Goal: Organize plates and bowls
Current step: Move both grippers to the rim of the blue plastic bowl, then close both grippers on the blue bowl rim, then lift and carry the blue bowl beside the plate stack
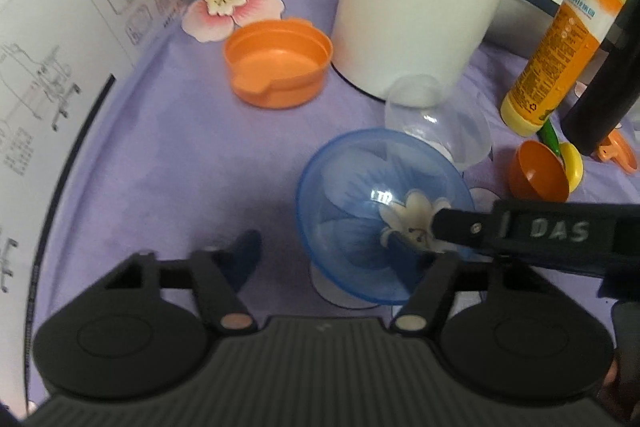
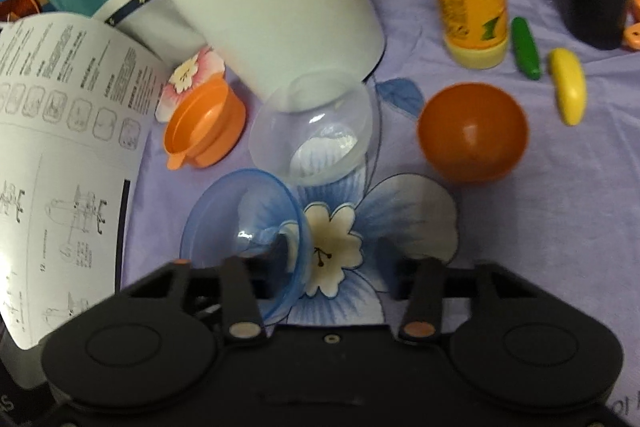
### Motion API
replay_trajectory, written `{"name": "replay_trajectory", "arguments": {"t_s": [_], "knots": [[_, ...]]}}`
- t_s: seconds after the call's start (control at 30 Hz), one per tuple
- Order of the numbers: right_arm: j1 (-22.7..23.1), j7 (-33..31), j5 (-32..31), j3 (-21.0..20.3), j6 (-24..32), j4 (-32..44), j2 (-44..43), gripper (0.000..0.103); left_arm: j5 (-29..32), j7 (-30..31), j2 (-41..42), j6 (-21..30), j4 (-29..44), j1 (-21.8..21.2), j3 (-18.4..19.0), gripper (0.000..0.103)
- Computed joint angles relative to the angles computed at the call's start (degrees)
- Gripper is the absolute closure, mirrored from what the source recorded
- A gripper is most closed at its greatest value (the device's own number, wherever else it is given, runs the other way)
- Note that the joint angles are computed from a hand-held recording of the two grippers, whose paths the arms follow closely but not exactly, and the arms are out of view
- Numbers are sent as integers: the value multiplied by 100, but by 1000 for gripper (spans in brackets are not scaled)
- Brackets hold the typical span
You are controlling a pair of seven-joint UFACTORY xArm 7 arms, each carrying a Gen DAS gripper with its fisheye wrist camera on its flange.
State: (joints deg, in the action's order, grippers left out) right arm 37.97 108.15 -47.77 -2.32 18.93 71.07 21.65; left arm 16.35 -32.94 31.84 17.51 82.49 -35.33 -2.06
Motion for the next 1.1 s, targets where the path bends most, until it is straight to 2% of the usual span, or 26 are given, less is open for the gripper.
{"name": "replay_trajectory", "arguments": {"t_s": [0.07,0.1,0.13,0.17,0.4,0.63,0.9,1.1], "knots": [[-4,-76,37,10,-37,77,95,77,-123,111,83,37,61,91,-131,73],[-6,-144,68,15,-32,128,145,85,-127,67,102,19,68,54,-91,74],[-5,-212,120,22,-24,201,212,87,-124,33,103,-26,56,27,-59,81],[3,-271,169,18,-25,245,243,89,-182,65,100,-18,54,65,-109,82],[137,-407,433,-67,-104,217,233,91,-308,100,-119,43,-195,99,-182,83],[268,-131,178,-11,33,-278,-269,91,-302,30,-622,1,-760,82,-305,83],[141,660,-447,472,389,-952,-996,91,-301,-114,-1315,-33,-1491,57,-549,83],[-70,1121,-583,1001,644,-1634,-1696,91,-283,-255,-1772,-100,-1973,5,-749,83]]}}
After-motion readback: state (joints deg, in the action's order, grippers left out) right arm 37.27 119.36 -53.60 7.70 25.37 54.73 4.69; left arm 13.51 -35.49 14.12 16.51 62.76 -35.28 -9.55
